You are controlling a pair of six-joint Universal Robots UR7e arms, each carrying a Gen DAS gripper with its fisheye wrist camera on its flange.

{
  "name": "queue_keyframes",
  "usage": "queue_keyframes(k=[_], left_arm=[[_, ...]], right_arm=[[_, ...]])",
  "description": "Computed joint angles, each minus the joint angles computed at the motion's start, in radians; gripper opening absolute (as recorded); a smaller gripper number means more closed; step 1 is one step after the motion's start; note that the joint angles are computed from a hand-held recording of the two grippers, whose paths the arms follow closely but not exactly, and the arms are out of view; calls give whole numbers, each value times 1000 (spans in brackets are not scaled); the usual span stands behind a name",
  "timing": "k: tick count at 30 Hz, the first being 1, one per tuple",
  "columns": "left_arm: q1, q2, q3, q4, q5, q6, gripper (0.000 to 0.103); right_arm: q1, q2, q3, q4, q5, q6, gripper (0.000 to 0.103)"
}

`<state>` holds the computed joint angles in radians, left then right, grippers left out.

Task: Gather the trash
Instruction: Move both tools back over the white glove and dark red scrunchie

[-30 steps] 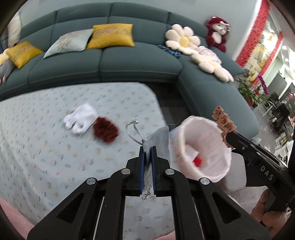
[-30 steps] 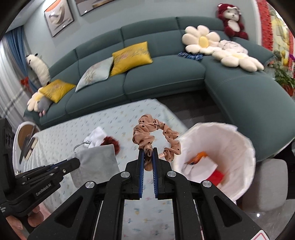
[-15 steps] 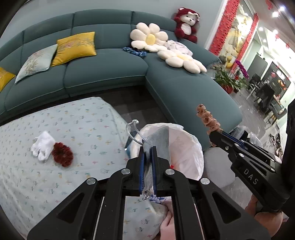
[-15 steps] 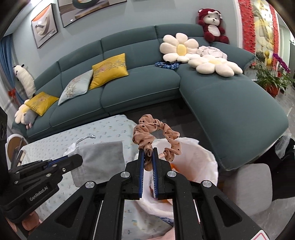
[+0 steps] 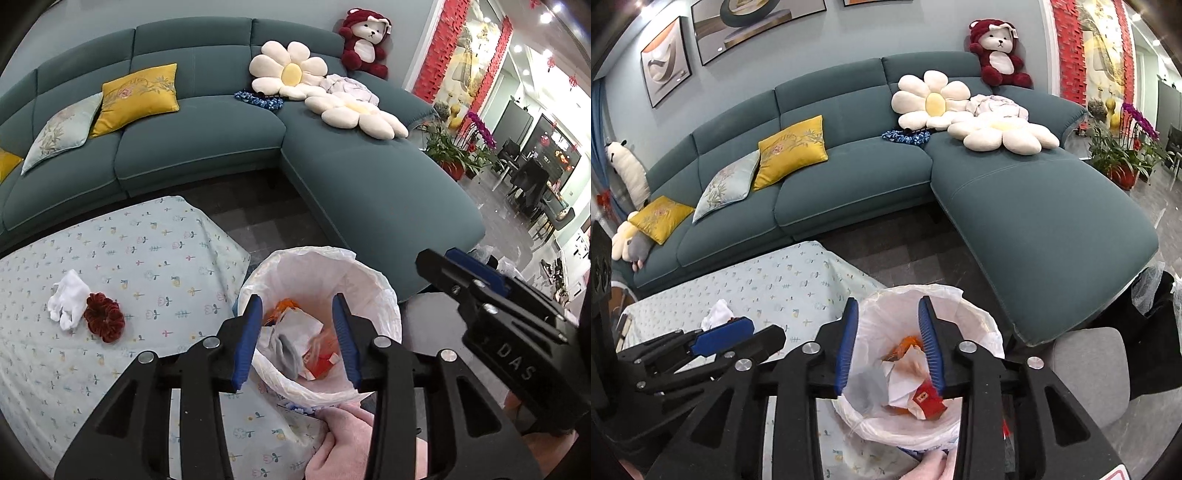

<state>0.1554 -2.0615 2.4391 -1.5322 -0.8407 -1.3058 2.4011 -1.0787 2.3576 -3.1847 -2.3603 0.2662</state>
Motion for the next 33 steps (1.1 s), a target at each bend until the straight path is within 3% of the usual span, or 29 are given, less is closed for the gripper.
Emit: queue_keyframes(k=[5, 14, 25, 29, 33], left_arm=[[1, -18, -5, 33, 7, -25, 38], [-26, -121, -26, 226, 12, -144, 38], [-72, -291, -97, 585, 3, -350, 38], [-111, -345, -138, 766, -17, -460, 47], [-151, -400, -175, 925, -52, -558, 48]], right_arm=[[7, 3, -6, 1, -1, -6, 36], [39, 47, -45, 9, 10, -3, 44], [91, 163, -144, 55, 56, 7, 45], [107, 213, -185, 70, 75, 6, 45], [124, 271, -232, 83, 92, 10, 50]])
